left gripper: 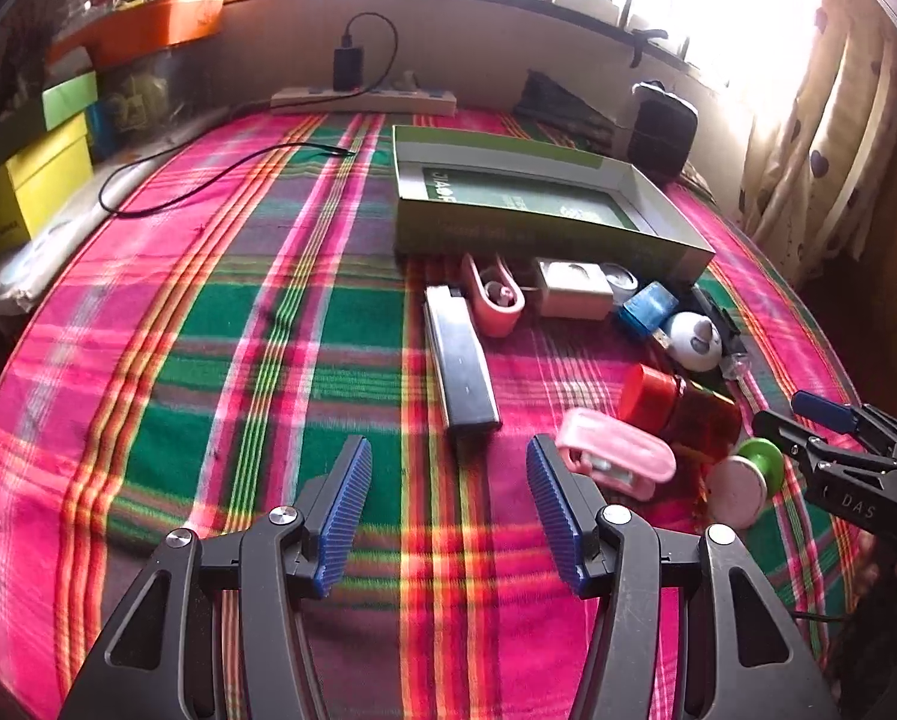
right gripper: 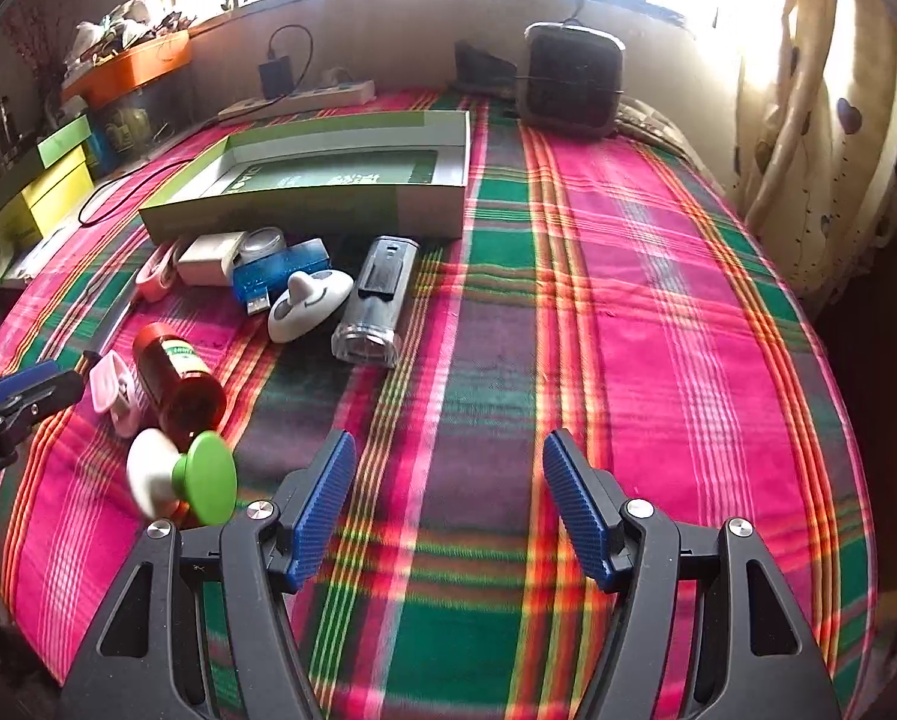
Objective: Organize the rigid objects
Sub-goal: 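Close the left tool on the silver lighter while the right tool grasps the black flashlight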
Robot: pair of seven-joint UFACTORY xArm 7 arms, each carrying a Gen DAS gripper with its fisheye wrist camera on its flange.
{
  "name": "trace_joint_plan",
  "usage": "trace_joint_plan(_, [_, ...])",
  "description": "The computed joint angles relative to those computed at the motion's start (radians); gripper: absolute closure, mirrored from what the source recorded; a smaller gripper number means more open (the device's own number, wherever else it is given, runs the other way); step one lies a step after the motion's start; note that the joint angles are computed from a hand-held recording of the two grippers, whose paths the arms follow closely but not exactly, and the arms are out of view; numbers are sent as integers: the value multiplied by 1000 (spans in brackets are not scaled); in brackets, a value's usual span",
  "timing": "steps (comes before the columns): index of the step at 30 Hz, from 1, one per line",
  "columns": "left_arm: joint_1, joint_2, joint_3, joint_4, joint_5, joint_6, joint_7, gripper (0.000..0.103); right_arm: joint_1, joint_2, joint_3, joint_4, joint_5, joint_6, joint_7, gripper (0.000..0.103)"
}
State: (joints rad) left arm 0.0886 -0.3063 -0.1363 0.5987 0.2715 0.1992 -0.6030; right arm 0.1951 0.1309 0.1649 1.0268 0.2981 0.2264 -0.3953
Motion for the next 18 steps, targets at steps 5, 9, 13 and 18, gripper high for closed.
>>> trace_joint_plan(5, [-1,52,12,56,16,29,9,50,-6,46,13,68,9,52,-34,37])
trace_joint_plan(9, [11,94,7,102,73,48,-20,50,3,77,4,117,-24,81,-9,37])
trace_joint_plan(13, [-5,129,29,142,95,65,-23,50,2,106,6,163,-33,111,-1,37])
trace_joint_plan(18, [-19,155,45,172,128,81,-38,50,-4,135,20,208,-22,135,-17,37])
